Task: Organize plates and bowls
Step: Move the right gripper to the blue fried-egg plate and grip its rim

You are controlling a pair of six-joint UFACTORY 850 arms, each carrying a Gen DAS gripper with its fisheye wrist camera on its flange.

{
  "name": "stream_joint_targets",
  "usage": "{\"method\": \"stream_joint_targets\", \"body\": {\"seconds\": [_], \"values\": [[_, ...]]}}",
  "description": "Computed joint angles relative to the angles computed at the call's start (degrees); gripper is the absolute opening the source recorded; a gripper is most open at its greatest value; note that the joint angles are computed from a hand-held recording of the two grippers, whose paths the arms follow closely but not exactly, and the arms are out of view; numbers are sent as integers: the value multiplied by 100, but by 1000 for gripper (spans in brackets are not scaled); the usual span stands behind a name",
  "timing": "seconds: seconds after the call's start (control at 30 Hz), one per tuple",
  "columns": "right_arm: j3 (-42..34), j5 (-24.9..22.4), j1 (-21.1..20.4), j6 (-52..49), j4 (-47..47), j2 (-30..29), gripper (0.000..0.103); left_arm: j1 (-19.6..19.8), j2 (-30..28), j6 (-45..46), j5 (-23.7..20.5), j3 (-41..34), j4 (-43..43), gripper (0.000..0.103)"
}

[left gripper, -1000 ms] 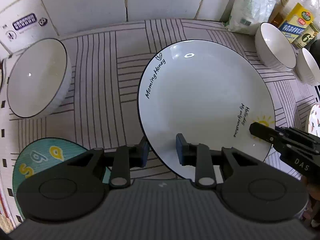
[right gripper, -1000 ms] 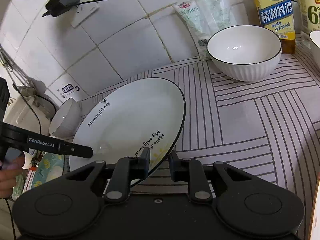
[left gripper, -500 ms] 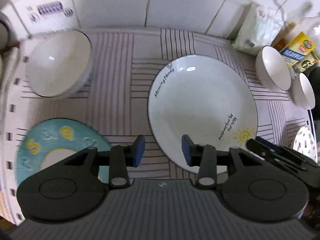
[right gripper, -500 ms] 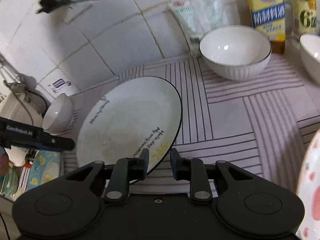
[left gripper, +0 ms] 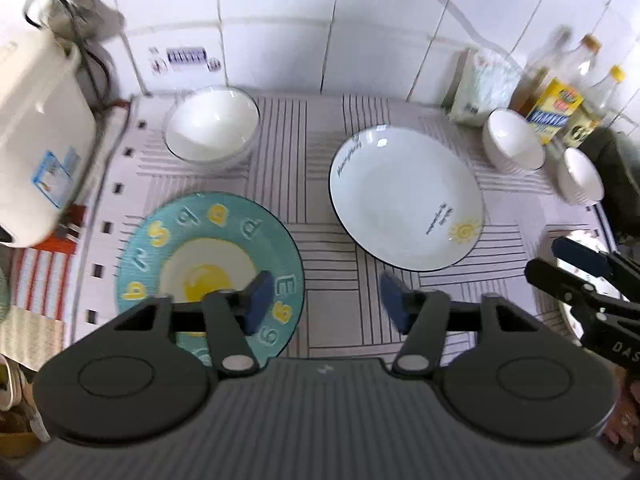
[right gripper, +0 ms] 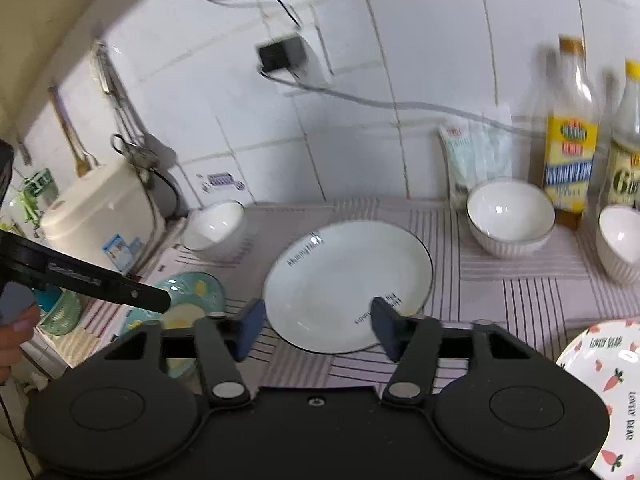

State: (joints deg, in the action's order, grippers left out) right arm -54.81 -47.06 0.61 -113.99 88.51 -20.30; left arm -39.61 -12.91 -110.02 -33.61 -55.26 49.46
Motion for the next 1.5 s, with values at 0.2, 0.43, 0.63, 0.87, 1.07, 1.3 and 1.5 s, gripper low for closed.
{"method": "stream_joint_targets", "body": {"seconds": [0.2, 0.43, 0.63, 0.87, 1.07, 1.3, 1.5], "values": [[519, 13, 61, -397, 470, 572, 89, -306, 736, -95, -629, 584, 417, 87], [1182, 112, 470, -659, 1317, 1233, 97, -204, 1587, 254, -561, 1429, 455, 96], [1758, 230, 1060, -1630, 2650, 1560, 97, 202, 2153, 339, -110, 2211, 572, 97], [1789, 450, 1641, -1778, 2731, 1327, 97, 980, 2330, 214, 1050, 2884, 1085, 95], [1602, 976, 1972, -869, 2630, 881, 94, 1532, 2209, 433, 2073, 3103, 1045, 84], [1191, 1184, 2099, 422, 2070, 82, 81, 1902, 1421, 1094, 2587, 2924, 689, 63], [831, 1167, 2157, 1032, 1886, -456, 72, 2097, 836, -397, 2773, 2716, 2346, 52]]}}
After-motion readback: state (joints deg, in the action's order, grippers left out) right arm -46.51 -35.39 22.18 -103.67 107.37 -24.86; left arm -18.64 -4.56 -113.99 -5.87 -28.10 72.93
